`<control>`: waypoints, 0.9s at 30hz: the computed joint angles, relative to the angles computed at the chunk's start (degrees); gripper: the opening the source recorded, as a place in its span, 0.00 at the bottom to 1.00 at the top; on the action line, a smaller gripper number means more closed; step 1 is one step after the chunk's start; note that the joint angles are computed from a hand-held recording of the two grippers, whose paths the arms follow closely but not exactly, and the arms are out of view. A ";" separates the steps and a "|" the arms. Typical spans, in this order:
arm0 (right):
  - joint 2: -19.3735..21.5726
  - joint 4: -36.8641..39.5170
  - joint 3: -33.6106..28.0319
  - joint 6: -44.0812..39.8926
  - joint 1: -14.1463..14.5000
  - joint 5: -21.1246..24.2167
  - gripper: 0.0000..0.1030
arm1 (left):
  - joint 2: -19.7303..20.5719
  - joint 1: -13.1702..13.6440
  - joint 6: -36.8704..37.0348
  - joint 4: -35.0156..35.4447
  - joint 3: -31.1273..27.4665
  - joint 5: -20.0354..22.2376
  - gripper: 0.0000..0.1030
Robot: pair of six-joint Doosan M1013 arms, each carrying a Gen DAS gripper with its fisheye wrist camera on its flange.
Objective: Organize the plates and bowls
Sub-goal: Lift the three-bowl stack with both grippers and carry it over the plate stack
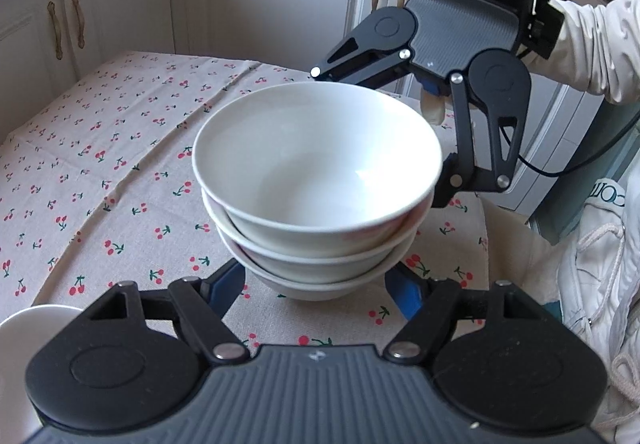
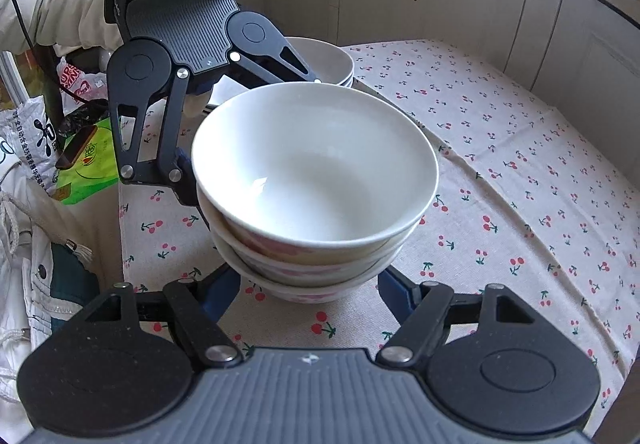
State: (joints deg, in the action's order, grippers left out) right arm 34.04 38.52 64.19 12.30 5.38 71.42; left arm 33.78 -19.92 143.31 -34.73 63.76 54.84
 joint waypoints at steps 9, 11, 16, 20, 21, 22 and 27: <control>-0.08 -1.33 -0.28 1.58 0.32 -0.06 0.78 | 0.17 -0.03 -0.77 0.40 -0.31 0.23 0.74; -0.16 -1.78 -0.26 1.91 0.46 -0.27 0.78 | 0.13 -0.10 -0.84 0.73 -0.31 0.23 0.74; -0.66 -2.33 0.34 1.39 0.64 -1.27 0.78 | -0.12 -0.33 -1.44 1.33 -0.07 -0.10 0.74; -0.81 -2.50 0.26 1.51 0.64 -1.08 0.78 | -0.38 -0.19 -1.59 0.56 0.17 -0.08 0.74; -0.90 -2.49 0.29 1.47 0.65 -1.11 0.78 | -0.51 -0.16 -1.59 0.43 0.28 -0.13 0.74; -1.01 -2.49 0.32 1.45 0.66 -1.18 0.78 | -0.71 -0.19 -1.63 0.38 0.49 -0.41 0.74; -1.59 -2.55 0.16 1.43 0.84 -1.13 0.78 | -2.24 -0.15 -1.18 0.06 1.77 -1.81 0.74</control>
